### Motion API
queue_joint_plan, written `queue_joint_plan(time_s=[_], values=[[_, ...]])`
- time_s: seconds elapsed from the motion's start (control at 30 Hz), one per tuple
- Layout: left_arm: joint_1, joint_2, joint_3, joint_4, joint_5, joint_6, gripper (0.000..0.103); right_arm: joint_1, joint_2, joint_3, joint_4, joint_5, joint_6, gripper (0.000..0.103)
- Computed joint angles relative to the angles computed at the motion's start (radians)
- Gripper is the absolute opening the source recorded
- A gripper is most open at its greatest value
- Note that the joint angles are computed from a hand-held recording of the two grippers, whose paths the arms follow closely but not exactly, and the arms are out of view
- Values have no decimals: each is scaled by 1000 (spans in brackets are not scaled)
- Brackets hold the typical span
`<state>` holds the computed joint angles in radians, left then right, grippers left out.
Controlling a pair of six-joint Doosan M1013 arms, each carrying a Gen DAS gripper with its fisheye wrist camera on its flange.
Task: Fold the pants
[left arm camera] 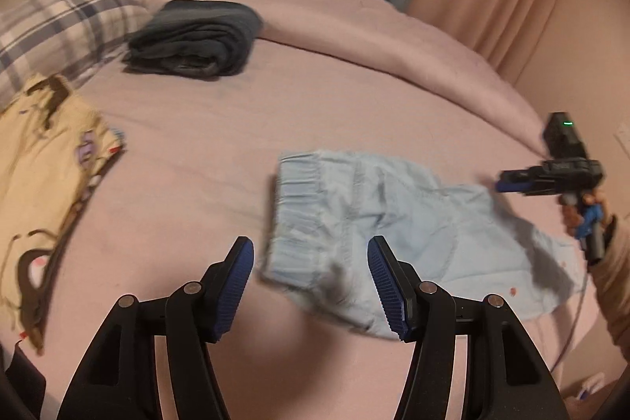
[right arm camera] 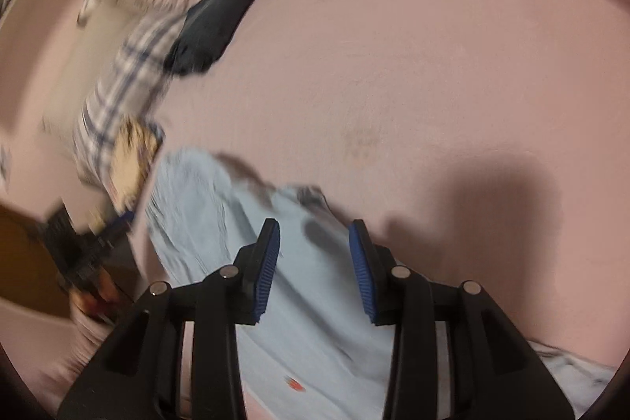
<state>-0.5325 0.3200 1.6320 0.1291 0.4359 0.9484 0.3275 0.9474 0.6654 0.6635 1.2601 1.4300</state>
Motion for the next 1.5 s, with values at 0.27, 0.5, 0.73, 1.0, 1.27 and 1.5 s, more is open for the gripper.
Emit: queue_joint_plan(time_s=[0.27,0.5,0.73,1.0,1.27,1.5], values=[[-13,75,-95,-224,10,317,59,-5,65,-122,107,122,181,37],[-50,134,-153,-57,206,253,59,0,148,-229,183,265,240,37],[-53,122,-133,-42,188,265,59,16,26,-3,237,281,-47,36],[-64,130,-145,6,212,237,59,-9,-24,188,385,142,-14,37],[-49,128,-137,-48,197,292,59,5,22,75,328,84,67,11],[-61,141,-161,1,266,342,58,33,147,-241,74,173,103,7]])
